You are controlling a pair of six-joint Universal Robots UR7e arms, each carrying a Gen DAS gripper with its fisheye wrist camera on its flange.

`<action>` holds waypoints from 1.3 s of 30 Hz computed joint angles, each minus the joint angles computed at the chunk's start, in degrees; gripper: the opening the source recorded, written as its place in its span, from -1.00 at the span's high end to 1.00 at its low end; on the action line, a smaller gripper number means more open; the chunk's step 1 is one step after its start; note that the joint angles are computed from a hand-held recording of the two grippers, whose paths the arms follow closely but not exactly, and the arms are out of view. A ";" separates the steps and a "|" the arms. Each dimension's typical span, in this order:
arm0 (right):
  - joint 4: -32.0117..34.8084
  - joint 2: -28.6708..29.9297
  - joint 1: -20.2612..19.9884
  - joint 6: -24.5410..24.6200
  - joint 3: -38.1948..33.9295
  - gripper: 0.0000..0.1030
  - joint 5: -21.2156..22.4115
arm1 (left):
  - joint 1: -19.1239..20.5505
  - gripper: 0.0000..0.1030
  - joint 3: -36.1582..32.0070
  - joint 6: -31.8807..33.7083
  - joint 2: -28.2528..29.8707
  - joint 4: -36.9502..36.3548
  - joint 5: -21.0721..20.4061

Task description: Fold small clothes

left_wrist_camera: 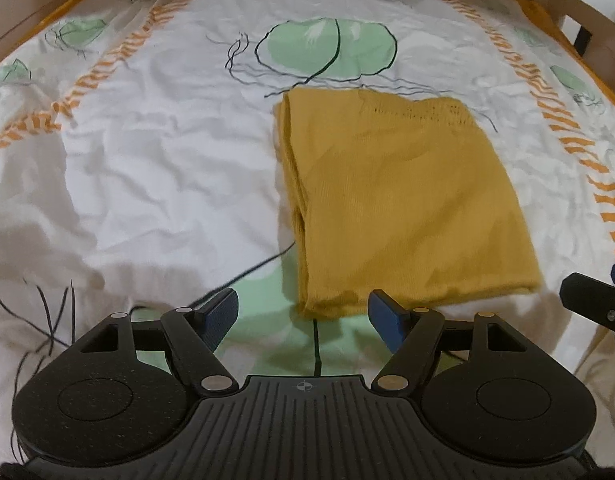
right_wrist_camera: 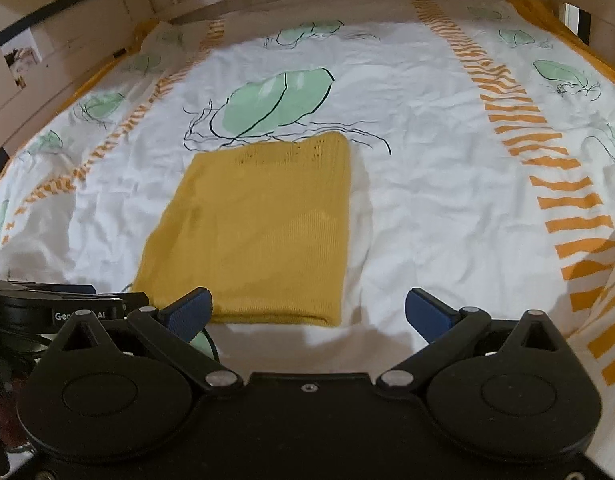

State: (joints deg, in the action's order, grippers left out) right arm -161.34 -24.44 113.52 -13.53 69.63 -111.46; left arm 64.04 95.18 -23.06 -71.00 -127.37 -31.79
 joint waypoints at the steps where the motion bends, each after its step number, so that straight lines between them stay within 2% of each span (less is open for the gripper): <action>1: 0.11 0.06 0.07 -0.20 0.00 -0.98 -0.24 | 0.00 -0.36 0.02 -0.68 -0.03 0.52 -0.05; 6: -0.60 0.49 0.42 -1.50 -0.30 -0.98 -1.60 | 0.43 -0.36 0.27 -3.09 -0.62 2.48 -1.38; 17: 0.54 1.16 -0.16 0.85 -1.45 -0.98 -2.23 | 0.11 -0.36 1.01 -4.81 -1.21 4.51 -0.09; 24: 1.29 2.21 -0.23 1.81 -3.04 -0.98 -4.46 | -0.16 -0.36 1.14 -5.46 -1.66 4.91 1.17; 39: 3.49 3.13 -0.51 2.08 -4.92 -0.98 -5.55 | 0.46 -0.36 -0.01 -5.94 -1.30 6.21 0.64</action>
